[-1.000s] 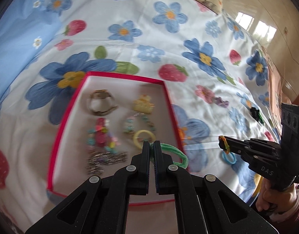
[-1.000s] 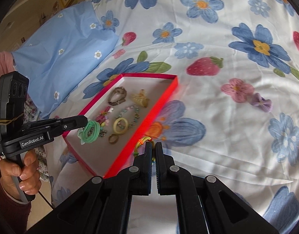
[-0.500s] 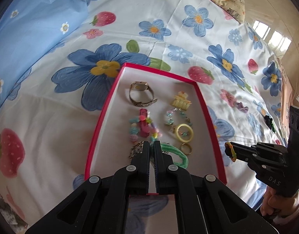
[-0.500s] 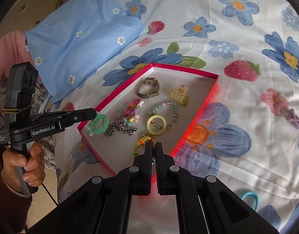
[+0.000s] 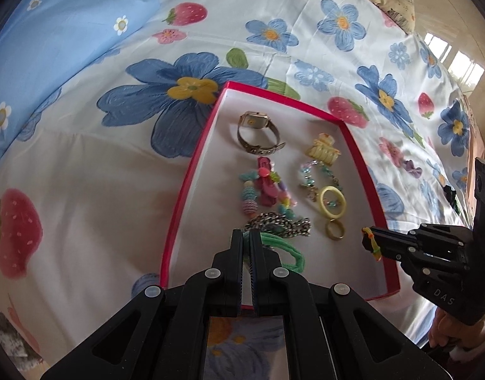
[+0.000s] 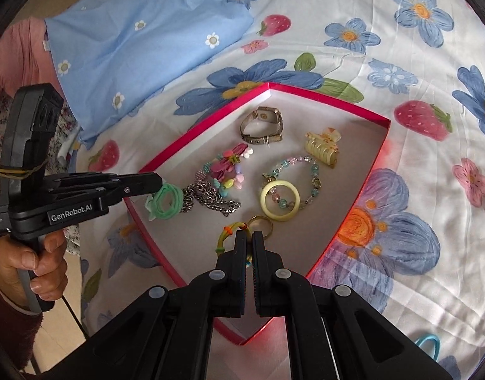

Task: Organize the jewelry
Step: 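Carry the green hair tie and beaded ring with both tools into the box, then open both tools to release the hair tie and ring in the box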

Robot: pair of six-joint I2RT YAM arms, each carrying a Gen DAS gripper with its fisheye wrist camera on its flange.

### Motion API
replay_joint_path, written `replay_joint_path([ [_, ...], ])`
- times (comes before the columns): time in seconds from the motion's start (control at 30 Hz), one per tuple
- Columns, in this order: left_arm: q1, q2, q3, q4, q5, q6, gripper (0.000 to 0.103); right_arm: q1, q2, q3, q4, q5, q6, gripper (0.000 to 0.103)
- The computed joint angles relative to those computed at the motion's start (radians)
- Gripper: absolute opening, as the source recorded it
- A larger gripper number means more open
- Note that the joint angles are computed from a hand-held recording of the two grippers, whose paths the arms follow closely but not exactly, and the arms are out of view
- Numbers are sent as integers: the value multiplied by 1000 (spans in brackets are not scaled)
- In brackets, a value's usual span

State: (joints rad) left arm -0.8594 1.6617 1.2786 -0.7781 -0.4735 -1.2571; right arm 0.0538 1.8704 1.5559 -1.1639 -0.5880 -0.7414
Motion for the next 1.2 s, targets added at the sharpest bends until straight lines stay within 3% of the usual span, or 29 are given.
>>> replay_joint_path([
  [0.6,22,16,-46,52,16,15,4,56,18,-40,32,85,-21,7],
  [0.9,14,6,-55,53,16,-2,18,38,21,-28,14,54,-4,10],
  [1.2,-8,11,-28,15,2,-29,26,3,10,-13,3,14,15,30],
])
